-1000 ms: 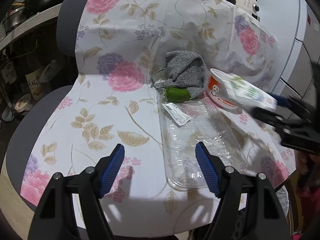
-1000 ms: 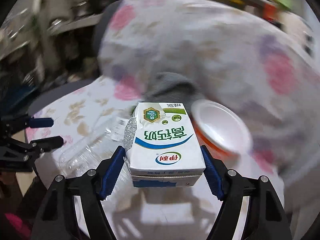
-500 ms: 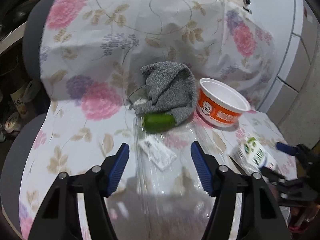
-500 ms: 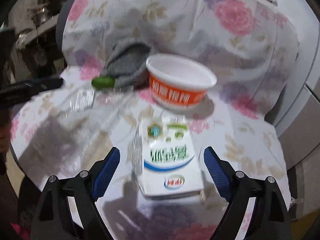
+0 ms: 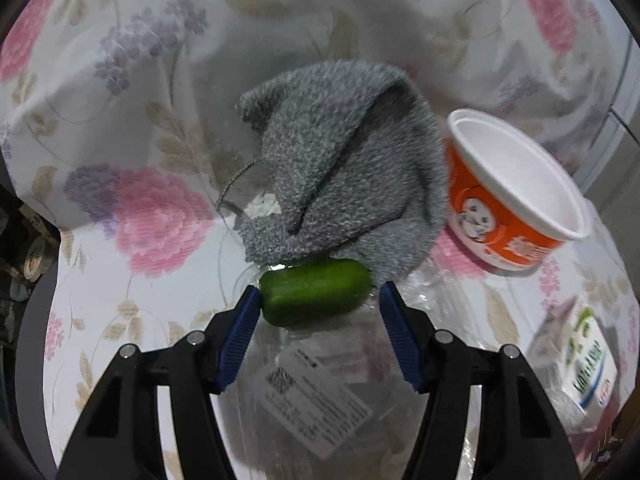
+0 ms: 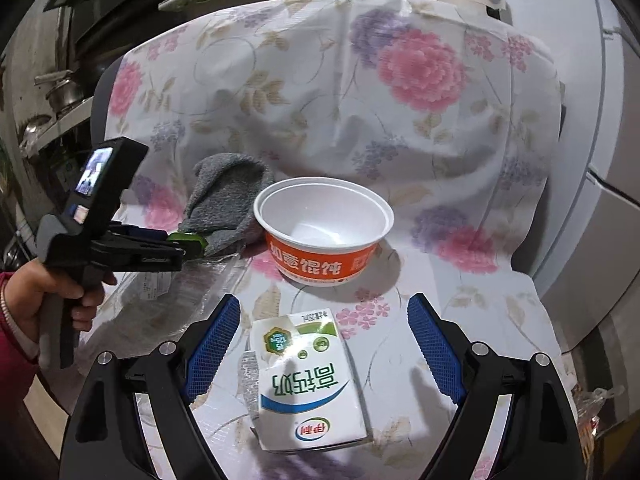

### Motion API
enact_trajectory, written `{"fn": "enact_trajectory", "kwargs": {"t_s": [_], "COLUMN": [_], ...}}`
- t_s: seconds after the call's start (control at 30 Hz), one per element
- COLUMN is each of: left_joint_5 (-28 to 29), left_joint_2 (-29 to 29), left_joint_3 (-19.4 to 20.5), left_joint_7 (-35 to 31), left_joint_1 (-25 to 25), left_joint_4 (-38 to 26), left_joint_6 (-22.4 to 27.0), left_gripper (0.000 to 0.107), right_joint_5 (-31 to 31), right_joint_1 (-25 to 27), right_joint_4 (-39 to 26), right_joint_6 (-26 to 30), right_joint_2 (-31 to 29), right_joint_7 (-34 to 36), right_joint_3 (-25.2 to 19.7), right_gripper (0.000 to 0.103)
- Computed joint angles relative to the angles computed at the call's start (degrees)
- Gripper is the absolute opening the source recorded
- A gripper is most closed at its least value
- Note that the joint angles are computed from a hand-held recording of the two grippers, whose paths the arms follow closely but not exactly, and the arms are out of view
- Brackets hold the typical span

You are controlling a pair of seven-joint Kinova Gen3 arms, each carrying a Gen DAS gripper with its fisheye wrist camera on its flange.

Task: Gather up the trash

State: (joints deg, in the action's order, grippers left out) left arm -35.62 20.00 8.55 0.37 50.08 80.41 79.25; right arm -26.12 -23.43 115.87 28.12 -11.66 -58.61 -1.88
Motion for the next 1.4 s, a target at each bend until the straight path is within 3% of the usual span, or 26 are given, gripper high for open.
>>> {"fn": "enact_trajectory", "kwargs": {"t_s": [0.1, 0.27, 0.43, 0.57, 0.67, 0.83, 0.97, 1.07, 1.23, 1.4], "left_joint_5": [1.4, -1.0, -8.2, -13.9, -17.2, -19.1, -19.0, -16.9, -15.4, -15.9], "left_joint_2": [0.9, 0.3, -3.2, -3.9, -3.6, -5.4, -8.7, -8.6, -9.3, -8.6], "left_joint_3": [-0.2, -0.8, 1.3, 4.4, 5.9, 6.9, 8.4, 8.9, 9.7, 10.8], "left_joint_7": [-1.2, 0.4, 8.0, 15.8, 20.5, 24.7, 28.7, 28.2, 27.2, 20.1], "left_joint_1": [-1.2, 0.6, 7.0, 13.2, 17.0, 17.9, 14.7, 12.3, 9.4, 8.7], "left_joint_4": [-0.7, -0.3, 1.6, 0.9, 0.4, 3.0, 8.5, 10.1, 14.5, 15.5], "left_joint_6": [0.4, 0.7, 4.0, 10.0, 13.4, 14.2, 10.1, 9.8, 3.3, -1.9], "left_gripper": [0.06, 0.056, 0.055, 0.055, 0.055, 0.055, 0.056, 0.056, 0.056, 0.056], "right_joint_5": [-1.1, -1.2, -0.9, -3.1, -3.5, 0.2, 0.4, 1.9, 3.9, 3.9], "right_joint_1": [-0.2, 0.8, 1.0, 0.0, 0.1, 2.8, 2.3, 2.2, 1.9, 1.5], "right_joint_4": [0.2, 0.6, 1.2, 1.3, 0.2, 1.0, 1.8, 2.1, 2.1, 1.8], "right_joint_6": [0.5, 1.3, 2.2, 3.9, 7.9, 8.0, 7.7, 7.0, 6.6, 6.1], "right_joint_2": [0.1, -0.9, -2.4, -2.7, -1.0, -1.1, -2.1, -2.6, -2.2, -1.1], "right_joint_7": [1.1, 0.9, 1.4, 4.0, 6.4, 4.0, 3.7, 2.4, 0.8, -0.3], "right_joint_3": [1.2, 1.3, 1.9, 4.5, 5.0, -0.2, -0.5, -1.2, -1.6, -1.5], "right_gripper": [0.086, 0.086, 0.086, 0.086, 0.086, 0.086, 0.086, 0.086, 0.086, 0.086]}}
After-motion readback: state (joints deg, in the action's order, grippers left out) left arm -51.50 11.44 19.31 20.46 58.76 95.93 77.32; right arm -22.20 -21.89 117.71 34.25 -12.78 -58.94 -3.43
